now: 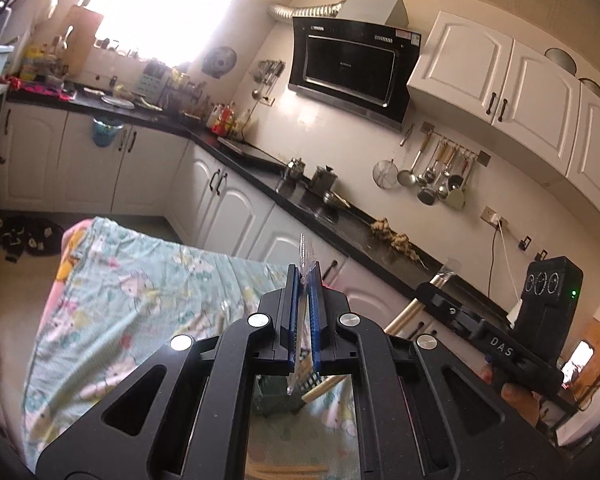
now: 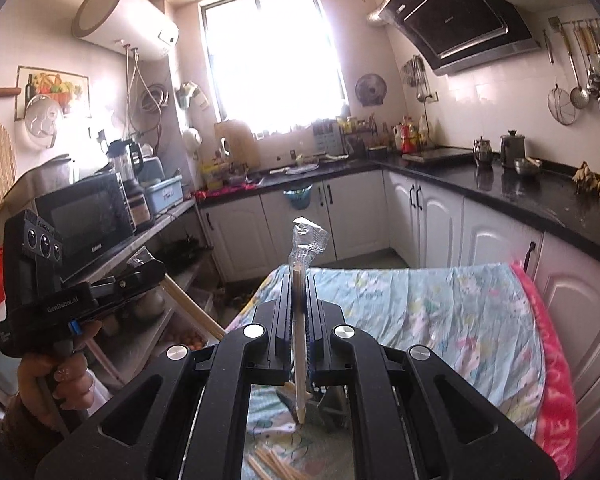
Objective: Organize utensils
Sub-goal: 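Raise both held chopsticks upright and lower them into the green caddy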
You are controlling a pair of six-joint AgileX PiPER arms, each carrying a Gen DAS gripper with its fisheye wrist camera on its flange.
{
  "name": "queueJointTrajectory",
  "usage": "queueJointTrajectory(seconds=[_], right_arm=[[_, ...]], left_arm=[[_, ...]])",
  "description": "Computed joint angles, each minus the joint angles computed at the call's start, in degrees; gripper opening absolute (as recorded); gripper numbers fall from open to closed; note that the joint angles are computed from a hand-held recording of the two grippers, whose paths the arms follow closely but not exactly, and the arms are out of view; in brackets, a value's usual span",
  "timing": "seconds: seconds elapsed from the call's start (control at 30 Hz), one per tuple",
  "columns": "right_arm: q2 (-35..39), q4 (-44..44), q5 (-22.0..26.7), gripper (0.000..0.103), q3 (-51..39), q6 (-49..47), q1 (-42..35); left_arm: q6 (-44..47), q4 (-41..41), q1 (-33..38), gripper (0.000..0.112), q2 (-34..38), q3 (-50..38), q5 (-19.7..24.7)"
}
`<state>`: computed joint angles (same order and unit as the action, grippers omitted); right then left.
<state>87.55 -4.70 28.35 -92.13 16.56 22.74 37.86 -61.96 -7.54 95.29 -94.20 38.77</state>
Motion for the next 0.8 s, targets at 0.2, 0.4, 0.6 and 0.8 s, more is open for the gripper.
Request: queueJointTrajectory(seconds=[0.2, 0.4, 0.6, 0.8], right_arm=[[1.9, -0.6, 0.7, 0.006, -4.1, -0.1, -0.8], [3.6, -0.6, 0.2, 0.006, -6.3, -0.6, -1.9], [5.2, -2.3, -1.1, 0.006, -6.6, 0.7, -2.4], [7.6, -0.9, -1.1, 0.006, -7.2, -0.2, -3.3]], left_arm=[[-3.9, 4.8, -0.1, 0.002, 2.1, -5.2, -0.7], [-7.5, 8.8, -0.5, 0.002, 4.8, -8.7, -1.0], [-8.6, 10.8, -1.4, 0.002, 6.3, -8.5, -2.3], [-9.1, 11.7, -2.3, 0.002, 7.5, -7.3, -3.7]])
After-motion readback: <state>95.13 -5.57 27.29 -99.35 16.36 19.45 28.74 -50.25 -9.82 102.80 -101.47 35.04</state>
